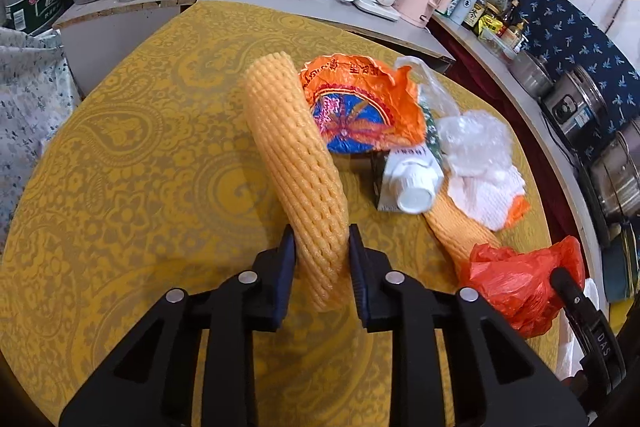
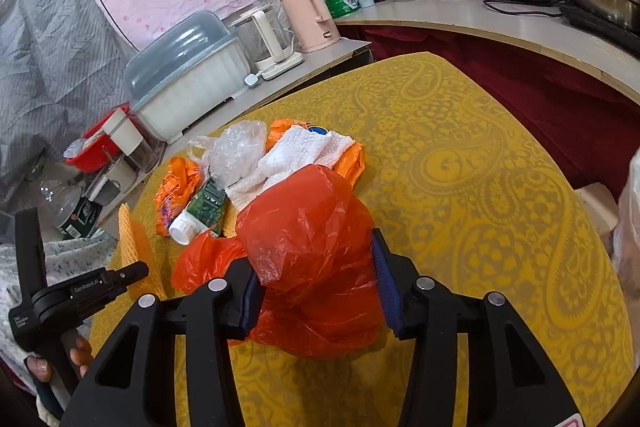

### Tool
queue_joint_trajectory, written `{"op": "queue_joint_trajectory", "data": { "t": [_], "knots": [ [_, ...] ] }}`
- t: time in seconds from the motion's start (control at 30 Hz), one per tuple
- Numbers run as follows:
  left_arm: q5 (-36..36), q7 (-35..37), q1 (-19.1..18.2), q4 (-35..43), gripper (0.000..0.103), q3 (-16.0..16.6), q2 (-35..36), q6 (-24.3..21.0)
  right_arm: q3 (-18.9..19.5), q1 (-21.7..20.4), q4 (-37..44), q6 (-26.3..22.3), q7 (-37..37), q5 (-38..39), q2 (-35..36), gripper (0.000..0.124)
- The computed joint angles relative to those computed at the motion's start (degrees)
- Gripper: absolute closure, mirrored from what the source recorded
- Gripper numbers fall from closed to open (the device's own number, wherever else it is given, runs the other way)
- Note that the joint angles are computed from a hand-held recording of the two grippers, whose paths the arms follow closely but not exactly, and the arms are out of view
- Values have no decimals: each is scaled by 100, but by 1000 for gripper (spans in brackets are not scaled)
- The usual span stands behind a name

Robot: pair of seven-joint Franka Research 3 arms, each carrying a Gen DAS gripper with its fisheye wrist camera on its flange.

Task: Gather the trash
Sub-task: 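Grasp the orange mesh sleeve with the left gripper while the right grasps the red bag, then carry the mesh sleeve and red bag over the bin and open both grippers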

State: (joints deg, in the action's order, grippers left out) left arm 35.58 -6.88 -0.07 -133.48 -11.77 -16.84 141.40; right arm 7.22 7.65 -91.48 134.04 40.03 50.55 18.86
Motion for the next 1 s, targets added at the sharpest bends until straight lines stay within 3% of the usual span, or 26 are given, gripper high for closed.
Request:
{"op": "queue_joint_trajectory", "data": {
  "t": [0.4,1.0],
  "knots": [
    [402,5,-501,762,79,-459,149,-837,-290,-320,-749,-68,-354,723,-767,78],
    [1019,445,-1538,2603,79,-547,1479,-1387,-866,-848,-1057,-226,-732,1378,-1282,78]
  ]
}}
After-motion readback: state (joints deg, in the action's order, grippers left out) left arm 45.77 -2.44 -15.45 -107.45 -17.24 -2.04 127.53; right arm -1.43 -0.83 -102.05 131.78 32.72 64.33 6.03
